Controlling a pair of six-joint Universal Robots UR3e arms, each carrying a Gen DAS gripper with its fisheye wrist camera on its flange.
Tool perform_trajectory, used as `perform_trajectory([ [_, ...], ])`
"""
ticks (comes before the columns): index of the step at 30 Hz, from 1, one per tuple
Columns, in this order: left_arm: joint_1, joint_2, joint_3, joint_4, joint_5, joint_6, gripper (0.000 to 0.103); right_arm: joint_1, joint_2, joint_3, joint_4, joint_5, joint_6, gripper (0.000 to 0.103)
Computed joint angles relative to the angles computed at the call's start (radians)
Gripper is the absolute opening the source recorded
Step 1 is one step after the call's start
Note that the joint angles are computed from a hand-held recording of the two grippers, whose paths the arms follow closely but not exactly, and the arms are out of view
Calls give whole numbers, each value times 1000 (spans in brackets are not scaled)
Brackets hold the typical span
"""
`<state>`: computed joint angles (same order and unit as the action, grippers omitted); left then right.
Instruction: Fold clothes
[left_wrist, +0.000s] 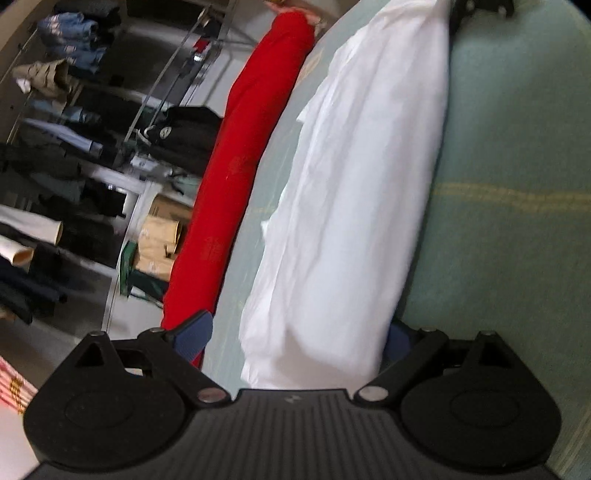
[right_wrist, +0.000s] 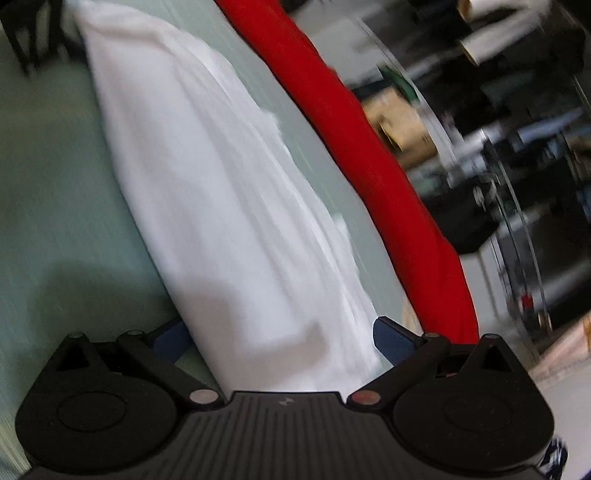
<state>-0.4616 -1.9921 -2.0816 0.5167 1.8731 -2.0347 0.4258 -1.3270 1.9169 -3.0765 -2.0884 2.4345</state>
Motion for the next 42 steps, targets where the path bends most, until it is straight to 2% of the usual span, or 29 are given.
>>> perform_trajectory([
  [3, -47, -78, 86, 17, 30, 30, 94, 0, 21, -13, -14, -15, -1, 103],
  [7, -107, -199, 267, -33, 44, 47, 93, 67, 175, -157, -70, -53, -92, 103],
  [10, -96, -205, 291, -60, 31, 47, 93, 63, 219, -212, -57, -38, -126, 103],
  [13, -74, -196, 241, 0, 14, 41, 92, 36, 178, -168, -58, -8, -86, 103],
  [15, -68, -191, 214, 25, 8, 31, 87, 28, 170, -142, -87, -3, -69, 103],
  [17, -68, -183, 196, 25, 1, 26, 73, 25, 173, -122, -124, -5, -58, 103],
  [18, -71, -180, 190, 18, 0, 27, 70, 24, 175, -126, -125, -3, -59, 103],
  [20, -74, -172, 183, -4, -2, 27, 54, 18, 176, -133, -116, 6, -67, 103],
  [27, -72, -165, 166, -31, -20, 21, 28, -3, 167, -129, -104, 33, -82, 103],
  [29, -72, -165, 164, -44, -23, 18, 16, -1, 172, -122, -126, 29, -93, 103],
  [31, -73, -166, 164, -57, -26, 15, 8, 7, 178, -115, -148, 16, -105, 103],
  [36, -61, -139, 174, -135, -41, -36, 4, 15, 174, -97, -175, 5, -147, 103],
  [42, -55, -137, 179, -153, -47, -49, 3, 20, 145, -42, -218, -8, -249, 103],
])
